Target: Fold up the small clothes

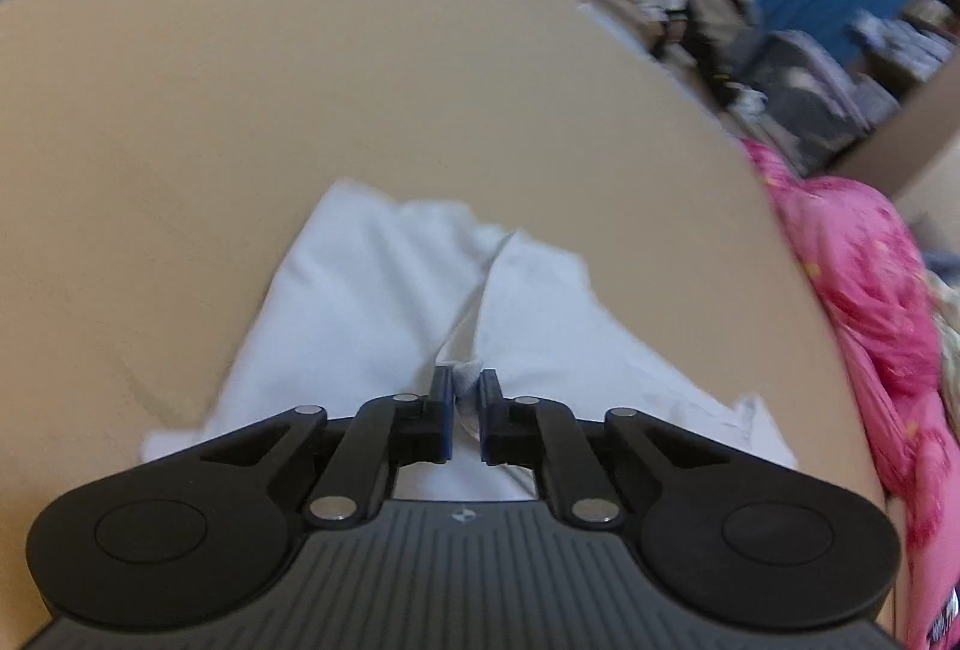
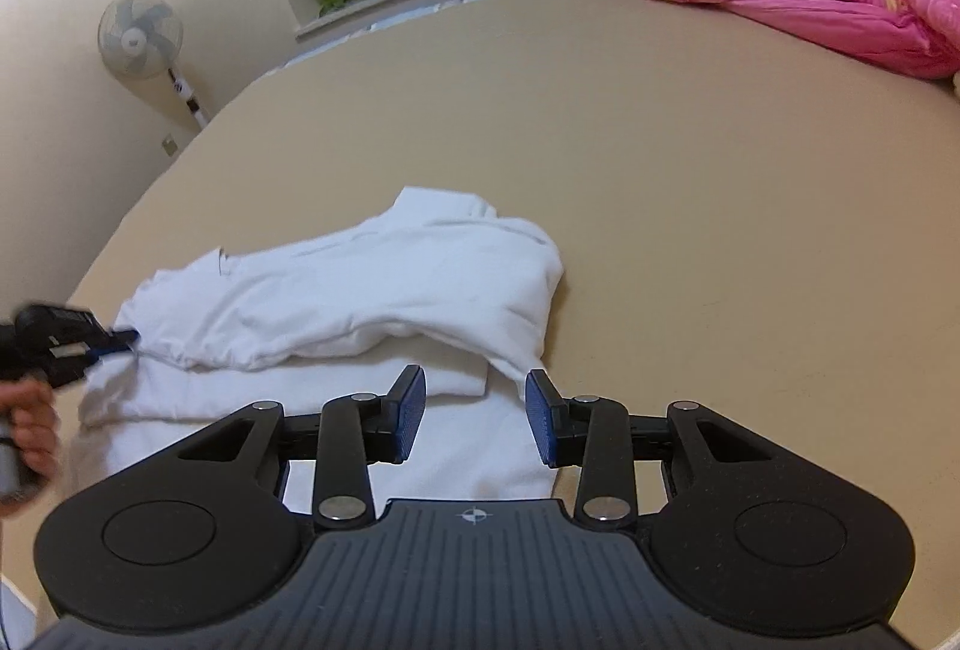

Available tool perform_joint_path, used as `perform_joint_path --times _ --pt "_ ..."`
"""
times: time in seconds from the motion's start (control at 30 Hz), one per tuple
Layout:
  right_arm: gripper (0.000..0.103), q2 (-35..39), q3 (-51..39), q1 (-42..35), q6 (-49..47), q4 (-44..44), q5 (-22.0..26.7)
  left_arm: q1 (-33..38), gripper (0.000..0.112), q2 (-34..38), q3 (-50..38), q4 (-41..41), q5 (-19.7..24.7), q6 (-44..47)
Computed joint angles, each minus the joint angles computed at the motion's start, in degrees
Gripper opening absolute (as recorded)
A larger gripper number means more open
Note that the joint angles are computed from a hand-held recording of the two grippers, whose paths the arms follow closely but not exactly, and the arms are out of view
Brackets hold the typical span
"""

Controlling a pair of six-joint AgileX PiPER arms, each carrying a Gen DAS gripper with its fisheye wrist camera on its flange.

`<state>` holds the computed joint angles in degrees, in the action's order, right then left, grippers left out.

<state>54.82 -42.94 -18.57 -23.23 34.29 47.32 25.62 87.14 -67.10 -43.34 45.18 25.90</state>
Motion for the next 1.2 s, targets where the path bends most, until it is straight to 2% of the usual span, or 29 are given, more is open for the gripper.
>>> perform_joint_path --times 0.1,0.13,0.2,0.27,0.37,0.5,0.57,0.67,0.77,0.83,0.9,1.0,1.03,1.13,1.2 --pt "0.039 0.3 0.2 3.2 1.3 -2.7 -1.9 9.2 0.007 -6.8 1.8 -8.1 3.6 15.4" --pt "0.039 0.5 0.2 3.7 1.2 -3.0 -2.1 13.1 0.007 -8.1 1.9 -9.6 6.2 17.9" --pt "0.039 0.8 0.2 5.2 2.4 -4.2 -3.0 18.8 0.011 -7.4 -0.1 -5.7 13.0 19.3" --pt "0.039 1.3 0.1 7.5 5.2 -6.5 -4.3 22.5 0.016 -5.4 -2.7 -0.9 17.4 18.5" --pt "0.039 2.6 0.0 11.8 10.2 -10.7 -6.8 30.1 0.027 -4.8 -2.7 -5.2 20.2 23.2" --pt "0.039 5.1 0.2 18.6 20.1 -20.5 -11.8 34.5 0.028 -5.3 -0.6 -9.5 23.9 28.6" --pt "0.039 6.7 0.8 21.0 24.7 -25.2 -14.9 34.5 0.028 -6.8 2.2 -10.7 23.9 32.6" --pt "0.039 10.0 1.7 22.4 31.3 -31.6 -18.3 30.5 0.028 -9.5 4.6 -11.3 23.0 34.9" --pt "0.039 13.9 0.7 20.8 30.5 -30.6 -15.2 26.3 0.033 -11.8 8.6 -13.1 19.6 41.4" --pt "0.039 13.2 -0.3 20.0 30.4 -29.7 -12.8 23.3 0.037 -12.2 11.2 -13.4 16.3 46.0" --pt "0.039 10.0 -0.4 17.8 27.3 -24.6 -12.9 19.3 0.039 -11.7 12.7 -10.7 11.6 46.8" --pt "0.039 7.1 -0.4 12.0 15.4 -10.1 -15.1 11.1 0.039 -9.4 13.1 4.0 0.6 35.3" --pt "0.039 7.9 -0.9 10.5 12.8 -6.7 -15.6 9.7 0.05 -8.5 13.0 7.4 -1.5 31.9" --pt "0.039 15.5 -5.8 7.9 13.2 -2.9 -14.2 10.9 0.052 -5.8 10.4 8.1 1.4 25.8" --pt "0.039 21.7 -9.8 5.6 12.3 2.5 -12.0 10.6 0.052 -5.9 10.4 8.6 1.6 25.6"
